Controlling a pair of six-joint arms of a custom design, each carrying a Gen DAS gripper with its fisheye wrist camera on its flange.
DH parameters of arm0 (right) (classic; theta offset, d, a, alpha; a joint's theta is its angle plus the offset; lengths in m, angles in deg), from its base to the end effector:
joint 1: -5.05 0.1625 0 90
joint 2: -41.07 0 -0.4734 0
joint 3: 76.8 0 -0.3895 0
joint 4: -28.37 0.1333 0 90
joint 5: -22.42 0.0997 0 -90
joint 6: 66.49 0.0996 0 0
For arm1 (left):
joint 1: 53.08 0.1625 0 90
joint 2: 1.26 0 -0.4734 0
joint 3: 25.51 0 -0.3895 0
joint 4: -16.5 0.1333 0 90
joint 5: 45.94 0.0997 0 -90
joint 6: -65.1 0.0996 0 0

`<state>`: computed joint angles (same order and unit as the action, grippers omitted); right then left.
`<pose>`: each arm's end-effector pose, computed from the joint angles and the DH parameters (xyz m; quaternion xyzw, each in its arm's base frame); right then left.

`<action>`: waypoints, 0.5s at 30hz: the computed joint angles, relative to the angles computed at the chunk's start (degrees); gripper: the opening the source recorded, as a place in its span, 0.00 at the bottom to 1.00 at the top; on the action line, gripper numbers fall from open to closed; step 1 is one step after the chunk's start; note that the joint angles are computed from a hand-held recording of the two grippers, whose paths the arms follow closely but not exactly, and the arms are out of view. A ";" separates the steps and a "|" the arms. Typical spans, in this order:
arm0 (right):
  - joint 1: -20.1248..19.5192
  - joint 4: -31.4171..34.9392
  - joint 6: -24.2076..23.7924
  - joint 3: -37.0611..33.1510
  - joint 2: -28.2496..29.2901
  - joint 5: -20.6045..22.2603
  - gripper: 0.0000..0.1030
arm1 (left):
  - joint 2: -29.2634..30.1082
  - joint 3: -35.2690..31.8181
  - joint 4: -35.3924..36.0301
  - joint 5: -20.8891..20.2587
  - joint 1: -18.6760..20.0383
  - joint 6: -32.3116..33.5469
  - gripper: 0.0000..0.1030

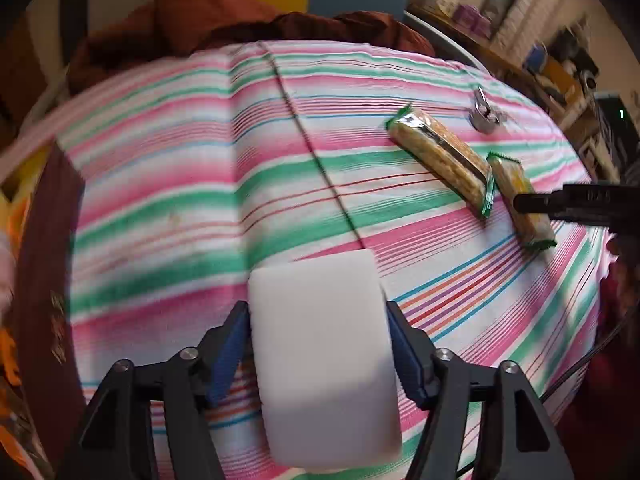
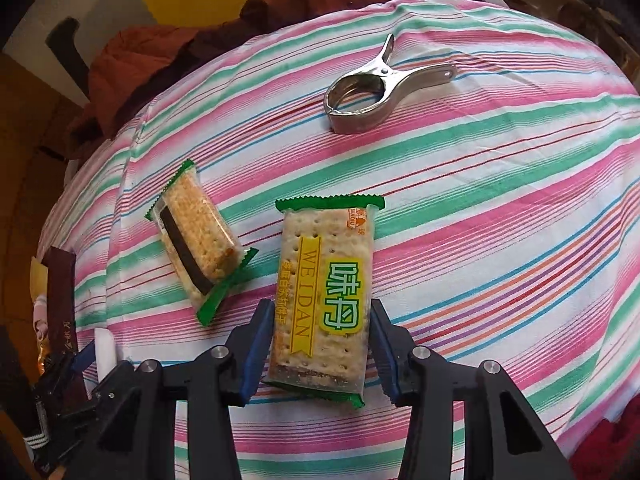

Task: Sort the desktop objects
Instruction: 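Lift the white sponge and WEIDAN cracker pack off the tablecloth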

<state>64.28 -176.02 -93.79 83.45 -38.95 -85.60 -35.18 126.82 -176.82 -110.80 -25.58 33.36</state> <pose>-0.0571 -0.2963 0.2225 -0.0746 -0.9423 0.1810 0.2717 -0.1675 -0.2852 -0.0289 0.2842 0.9254 -0.0709 0.2407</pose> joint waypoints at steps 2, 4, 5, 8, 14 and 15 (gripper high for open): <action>-1.24 -3.65 -1.83 0.91 1.35 -0.32 0.46 | 0.06 1.26 -2.77 -0.52 0.05 -1.47 0.64; 3.23 -6.03 2.92 -1.58 8.41 -2.19 0.46 | -0.21 1.48 -1.35 -0.28 -0.89 -2.19 0.64; 4.03 -7.62 3.61 -1.67 10.27 -2.69 0.46 | -0.25 1.41 -0.21 0.02 -1.51 -2.29 0.64; 3.74 -10.07 2.97 0.02 10.99 -2.65 0.46 | 1.12 2.28 -1.63 0.07 -3.17 -3.34 0.65; -1.13 -5.89 -1.39 -0.62 5.57 0.18 0.46 | 2.88 4.57 -9.44 -2.28 -2.12 -4.15 0.56; -1.27 -5.54 -1.44 -0.59 5.02 0.31 0.45 | 3.02 4.68 -9.60 -2.28 -2.33 -4.08 0.56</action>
